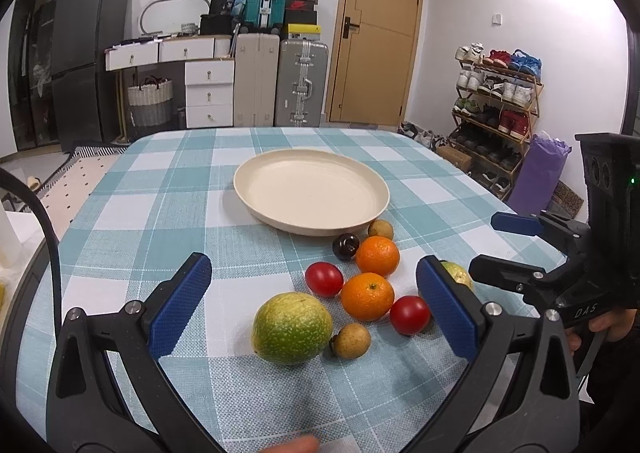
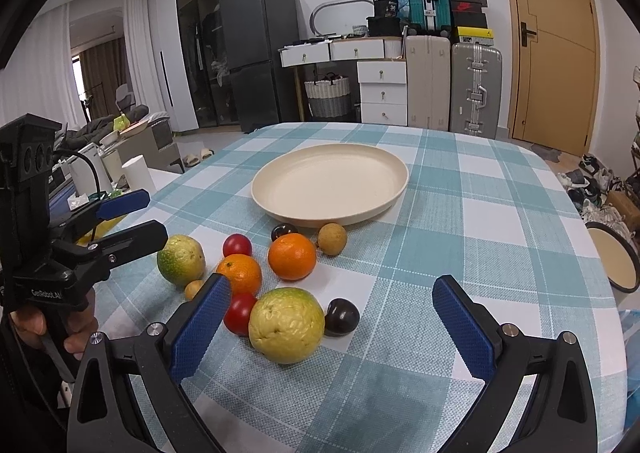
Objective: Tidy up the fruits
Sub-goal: 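Grasp the large green citrus with the left tool while the right tool grasps the yellow guava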
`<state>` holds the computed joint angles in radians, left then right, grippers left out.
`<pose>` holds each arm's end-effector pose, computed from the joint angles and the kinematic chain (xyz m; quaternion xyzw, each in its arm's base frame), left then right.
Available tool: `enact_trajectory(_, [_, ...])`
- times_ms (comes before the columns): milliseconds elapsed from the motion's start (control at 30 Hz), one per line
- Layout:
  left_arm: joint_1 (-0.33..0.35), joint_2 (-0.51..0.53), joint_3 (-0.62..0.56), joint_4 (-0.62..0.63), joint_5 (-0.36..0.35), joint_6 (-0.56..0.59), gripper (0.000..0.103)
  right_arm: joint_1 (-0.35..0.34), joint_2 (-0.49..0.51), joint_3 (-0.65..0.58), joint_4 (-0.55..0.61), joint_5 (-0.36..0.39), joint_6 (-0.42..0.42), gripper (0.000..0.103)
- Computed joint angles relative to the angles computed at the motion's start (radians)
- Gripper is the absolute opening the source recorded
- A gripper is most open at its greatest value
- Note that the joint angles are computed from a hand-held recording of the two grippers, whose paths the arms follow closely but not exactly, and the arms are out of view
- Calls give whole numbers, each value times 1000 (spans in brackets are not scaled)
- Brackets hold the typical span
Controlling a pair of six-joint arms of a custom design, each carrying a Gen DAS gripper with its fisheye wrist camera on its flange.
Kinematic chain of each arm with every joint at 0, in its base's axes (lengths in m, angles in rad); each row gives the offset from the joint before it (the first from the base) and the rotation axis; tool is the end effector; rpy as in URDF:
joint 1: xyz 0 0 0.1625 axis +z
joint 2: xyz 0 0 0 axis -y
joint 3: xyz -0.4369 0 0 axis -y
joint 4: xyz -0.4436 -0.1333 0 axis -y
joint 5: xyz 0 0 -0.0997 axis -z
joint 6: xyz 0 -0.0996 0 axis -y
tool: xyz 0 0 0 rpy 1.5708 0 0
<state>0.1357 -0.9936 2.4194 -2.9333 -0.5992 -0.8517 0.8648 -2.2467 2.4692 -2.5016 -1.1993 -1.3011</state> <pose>-0.3656 -0.2675 0.0273 0.2683 0.8423 -0.4131 0.2189 -0.0627 -0.3348 0.3998 0.3315 -0.8625 0.3292 0.1944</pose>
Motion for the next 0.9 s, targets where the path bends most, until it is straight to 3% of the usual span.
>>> enact_trajectory(67, [9, -14, -10, 56, -14, -22, 102, 16, 12, -12, 20, -28, 11, 102])
enact_trajectory(200, [22, -21, -25, 109, -41, -38, 100, 27, 23, -31, 93, -68, 4, 83])
enact_trajectory(300, [22, -21, -39, 184, -44, -63, 100, 31, 22, -33, 123, -92, -5, 80])
enact_trajectory(367, [27, -22, -49, 240, -51, -83, 99, 34, 24, -38, 152, -103, -14, 73])
enact_trajectory(500, [47, -25, -56, 275, -75, -104, 97, 36, 22, -49, 225, -101, -27, 68])
enact_trajectory(600, [66, -33, -52, 271, -98, -119, 95, 50, 28, -48, 217, -123, -16, 63])
enact_trajectory(900, [125, -33, -52, 212, -190, -99, 69, 79, 39, -41, 206, -174, -23, 59])
